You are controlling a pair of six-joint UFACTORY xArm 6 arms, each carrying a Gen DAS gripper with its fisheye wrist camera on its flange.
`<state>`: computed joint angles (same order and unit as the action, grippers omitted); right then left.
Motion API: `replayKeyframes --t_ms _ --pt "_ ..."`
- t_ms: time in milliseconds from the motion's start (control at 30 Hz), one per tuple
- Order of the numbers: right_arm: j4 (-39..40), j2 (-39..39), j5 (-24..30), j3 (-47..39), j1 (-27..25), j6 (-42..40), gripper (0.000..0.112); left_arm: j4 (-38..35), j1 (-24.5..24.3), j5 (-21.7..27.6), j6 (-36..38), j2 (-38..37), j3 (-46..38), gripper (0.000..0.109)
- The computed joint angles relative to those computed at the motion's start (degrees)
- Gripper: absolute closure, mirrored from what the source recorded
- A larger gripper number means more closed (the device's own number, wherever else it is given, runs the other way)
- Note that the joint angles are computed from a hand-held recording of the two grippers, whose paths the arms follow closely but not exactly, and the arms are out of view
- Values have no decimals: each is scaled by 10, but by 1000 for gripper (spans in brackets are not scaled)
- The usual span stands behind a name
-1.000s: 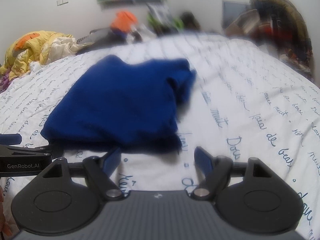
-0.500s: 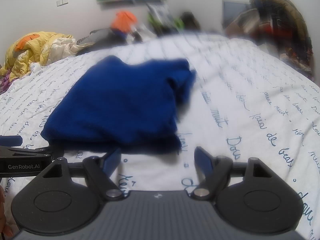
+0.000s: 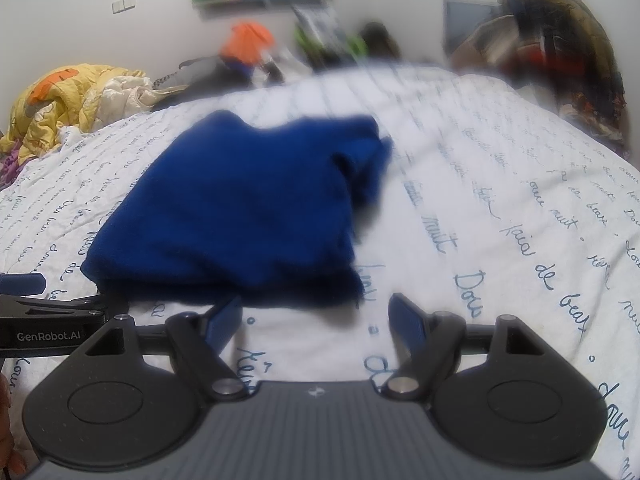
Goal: Fold small clothes
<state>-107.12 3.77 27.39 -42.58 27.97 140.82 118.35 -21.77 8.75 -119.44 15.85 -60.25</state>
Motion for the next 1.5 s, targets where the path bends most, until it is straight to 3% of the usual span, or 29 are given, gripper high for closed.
replayKeyframes --t_ms 367,800,1500 --pt "-5 8 7 -1 4 11 32 5 -2 4 -18 3 1 6" --pt "1 17 18 -6 9 -3 29 77 -2 0 -111 7 -5 6" --pt "2 24 24 -11 14 -15 23 87 -4 1 -124 9 -8 6"
